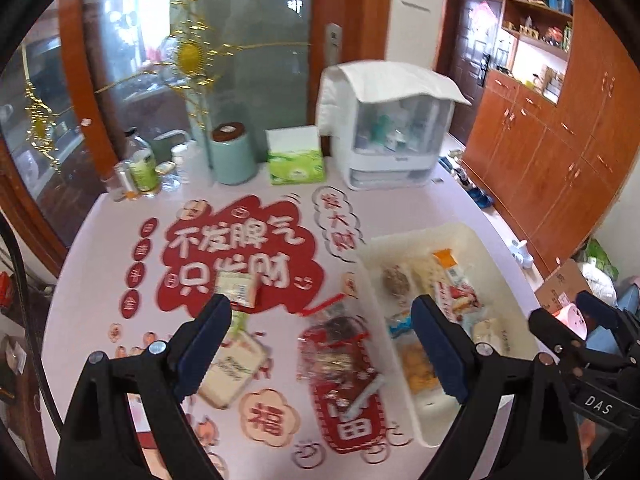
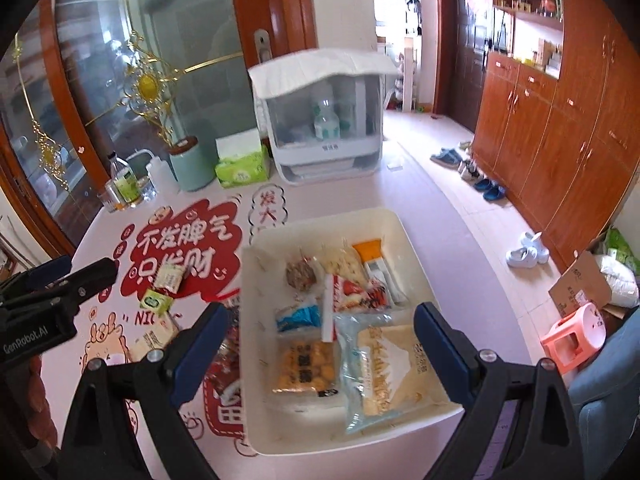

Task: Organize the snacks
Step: 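Grasp the green pineapple-cake packet with the left tool while the right tool grasps the white packet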

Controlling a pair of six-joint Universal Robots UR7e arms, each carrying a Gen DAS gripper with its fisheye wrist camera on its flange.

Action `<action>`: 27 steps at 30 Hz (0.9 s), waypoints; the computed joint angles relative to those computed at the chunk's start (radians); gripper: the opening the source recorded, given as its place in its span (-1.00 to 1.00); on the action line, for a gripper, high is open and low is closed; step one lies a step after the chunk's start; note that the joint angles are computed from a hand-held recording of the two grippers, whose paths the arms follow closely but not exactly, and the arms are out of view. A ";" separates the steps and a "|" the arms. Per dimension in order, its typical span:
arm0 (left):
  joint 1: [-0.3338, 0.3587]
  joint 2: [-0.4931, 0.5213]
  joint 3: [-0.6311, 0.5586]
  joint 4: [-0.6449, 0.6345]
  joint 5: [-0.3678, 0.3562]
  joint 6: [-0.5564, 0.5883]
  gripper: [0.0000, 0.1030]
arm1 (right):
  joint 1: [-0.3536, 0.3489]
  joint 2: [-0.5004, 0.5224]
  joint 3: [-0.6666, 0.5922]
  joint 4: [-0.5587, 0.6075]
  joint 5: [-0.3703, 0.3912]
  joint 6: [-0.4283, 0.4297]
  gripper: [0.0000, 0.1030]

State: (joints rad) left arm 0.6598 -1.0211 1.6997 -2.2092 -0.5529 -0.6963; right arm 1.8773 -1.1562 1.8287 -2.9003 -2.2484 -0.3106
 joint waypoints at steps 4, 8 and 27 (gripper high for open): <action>0.003 -0.088 0.042 0.013 0.035 0.004 0.77 | 0.051 0.037 -0.008 -0.034 -0.026 -0.003 0.84; 0.017 -0.158 0.068 0.028 0.068 0.020 0.82 | 0.076 0.062 -0.041 0.043 0.032 0.048 0.76; 0.271 -0.141 0.003 -0.011 -0.031 0.221 0.84 | 0.101 0.467 -0.501 0.349 0.026 0.160 0.75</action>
State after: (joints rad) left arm 0.9312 -1.1625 1.7030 -2.2199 -0.5840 -0.4756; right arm 1.9786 -0.6888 1.3275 -2.5514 -2.2220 -0.1503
